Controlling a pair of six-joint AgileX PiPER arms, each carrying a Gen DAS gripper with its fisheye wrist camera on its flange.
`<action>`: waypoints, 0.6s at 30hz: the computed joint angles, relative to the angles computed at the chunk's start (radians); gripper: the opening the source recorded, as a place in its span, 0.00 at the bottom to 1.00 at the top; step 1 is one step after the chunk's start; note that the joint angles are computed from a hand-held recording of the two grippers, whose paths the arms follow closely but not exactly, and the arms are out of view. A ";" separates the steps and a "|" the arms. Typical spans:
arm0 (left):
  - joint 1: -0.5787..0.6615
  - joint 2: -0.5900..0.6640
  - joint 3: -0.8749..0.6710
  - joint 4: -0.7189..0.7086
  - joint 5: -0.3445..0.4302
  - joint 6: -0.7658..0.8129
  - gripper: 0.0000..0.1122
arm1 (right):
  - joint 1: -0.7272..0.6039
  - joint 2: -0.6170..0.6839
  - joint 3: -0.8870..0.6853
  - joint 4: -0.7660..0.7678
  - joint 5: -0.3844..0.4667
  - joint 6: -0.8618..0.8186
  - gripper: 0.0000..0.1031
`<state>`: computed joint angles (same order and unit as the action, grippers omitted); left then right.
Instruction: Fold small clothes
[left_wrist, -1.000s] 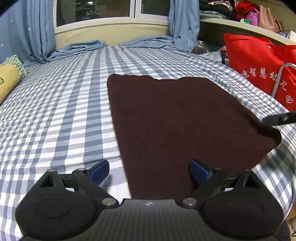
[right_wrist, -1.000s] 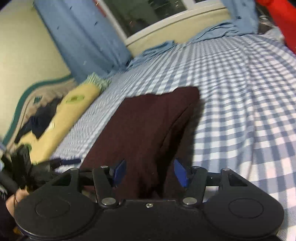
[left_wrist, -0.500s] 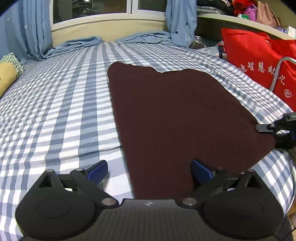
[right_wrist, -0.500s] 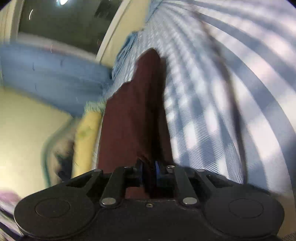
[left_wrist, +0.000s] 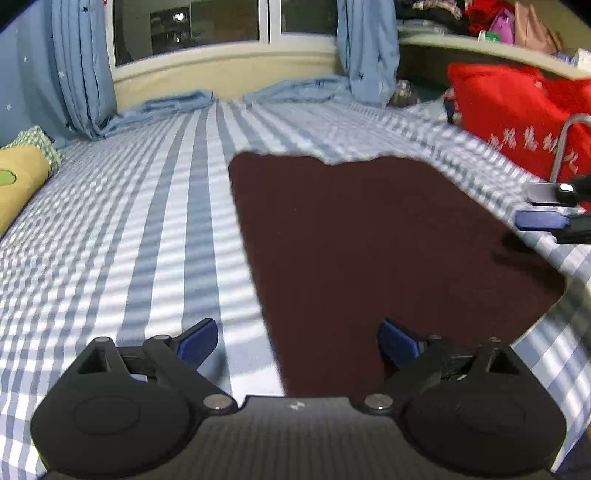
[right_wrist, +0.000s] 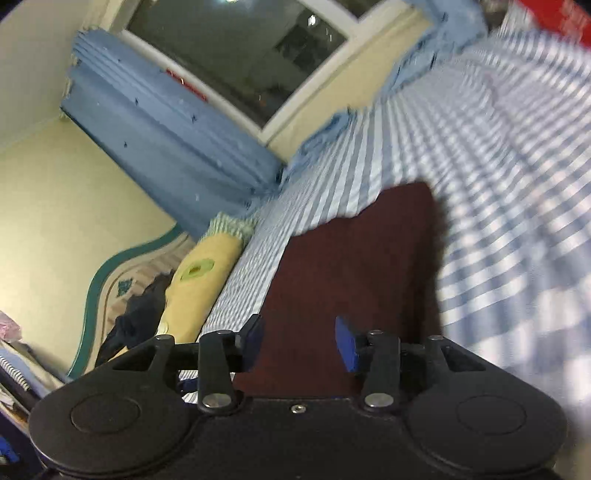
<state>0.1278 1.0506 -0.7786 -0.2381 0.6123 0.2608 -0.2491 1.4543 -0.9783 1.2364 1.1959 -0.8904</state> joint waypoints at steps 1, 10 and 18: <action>0.030 -0.002 0.013 -0.055 0.006 0.049 0.87 | 0.044 0.030 -0.002 -0.003 -0.041 0.008 0.43; 0.136 -0.077 0.027 -0.200 0.078 0.237 0.86 | -0.078 0.044 0.051 0.063 -0.138 -0.050 0.31; 0.081 -0.048 0.035 -0.134 0.073 0.154 0.86 | 0.149 0.150 -0.081 0.028 -0.233 0.015 0.39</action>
<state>0.2091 1.0030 -0.7433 -0.3726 0.6855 0.4147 -0.0996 1.6040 -1.0596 1.2645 0.9631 -0.8756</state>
